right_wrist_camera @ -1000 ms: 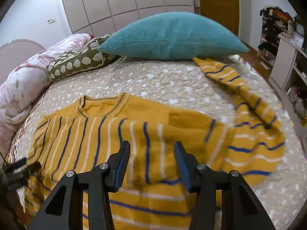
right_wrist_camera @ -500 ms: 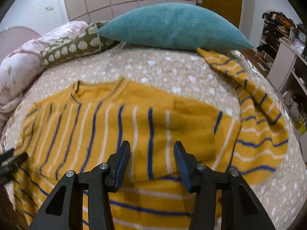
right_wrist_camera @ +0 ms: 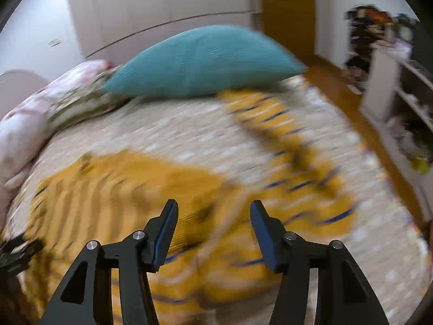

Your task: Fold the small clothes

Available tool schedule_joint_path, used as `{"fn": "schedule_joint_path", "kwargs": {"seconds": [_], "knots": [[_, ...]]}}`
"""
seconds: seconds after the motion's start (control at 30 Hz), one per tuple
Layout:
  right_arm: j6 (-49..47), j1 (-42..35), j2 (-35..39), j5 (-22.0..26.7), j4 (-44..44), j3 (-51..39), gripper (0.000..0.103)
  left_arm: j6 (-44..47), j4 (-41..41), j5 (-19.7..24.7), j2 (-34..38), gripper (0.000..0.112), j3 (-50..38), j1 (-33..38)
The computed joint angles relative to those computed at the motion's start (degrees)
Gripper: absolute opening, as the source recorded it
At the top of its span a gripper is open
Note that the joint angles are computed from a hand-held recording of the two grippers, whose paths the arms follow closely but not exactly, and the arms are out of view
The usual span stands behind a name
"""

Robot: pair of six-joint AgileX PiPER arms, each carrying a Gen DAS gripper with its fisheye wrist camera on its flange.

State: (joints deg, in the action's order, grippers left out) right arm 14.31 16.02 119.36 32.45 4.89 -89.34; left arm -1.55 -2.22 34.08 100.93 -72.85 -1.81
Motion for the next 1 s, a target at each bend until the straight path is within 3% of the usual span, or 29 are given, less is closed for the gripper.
{"fn": "schedule_joint_path", "kwargs": {"seconds": [0.17,0.23,0.4,0.47,0.5,0.53,0.57,0.63,0.73,0.8,1.0], "knots": [[3.0,-2.6,6.4,5.5,-8.9,-10.2,0.067,-0.2,-0.4,0.1,0.6,0.088,-0.3,0.0],[4.1,-1.8,9.6,6.7,-13.4,-14.6,0.074,-0.1,-0.2,0.1,0.6,0.088,-0.3,-0.1],[4.7,0.9,21.5,14.9,-26.2,-31.9,0.074,0.0,-0.7,0.5,0.9,0.088,-0.7,0.0],[3.7,0.5,25.4,17.1,-27.0,-37.8,0.074,0.0,-0.7,0.8,1.1,0.088,-1.0,-0.1],[1.6,-0.1,27.6,18.4,-25.1,-41.5,0.068,0.2,-0.8,0.9,1.1,0.089,-1.1,-0.1],[-1.8,-1.1,30.6,21.2,-21.2,-47.0,0.036,0.4,-1.0,1.0,1.2,0.089,-1.2,0.0],[-5.1,-2.5,32.9,23.3,-15.9,-51.5,0.017,0.8,-1.3,1.3,1.3,0.089,-1.4,0.1],[-6.6,-4.7,33.7,24.5,-9.3,-53.7,0.011,1.8,-2.0,1.9,1.3,0.089,-1.9,0.7],[-11.3,-7.9,25.9,18.6,1.5,-43.2,0.011,1.5,-3.3,0.6,-0.2,0.089,-1.2,2.2],[-17.4,-9.7,21.2,17.3,11.1,-37.7,0.010,2.6,-6.1,0.5,-1.4,0.089,-1.1,4.3],[-39.3,-10.6,6.2,21.7,37.3,-23.2,0.011,6.4,-10.4,2.5,-4.8,0.089,-0.7,8.0]]}}
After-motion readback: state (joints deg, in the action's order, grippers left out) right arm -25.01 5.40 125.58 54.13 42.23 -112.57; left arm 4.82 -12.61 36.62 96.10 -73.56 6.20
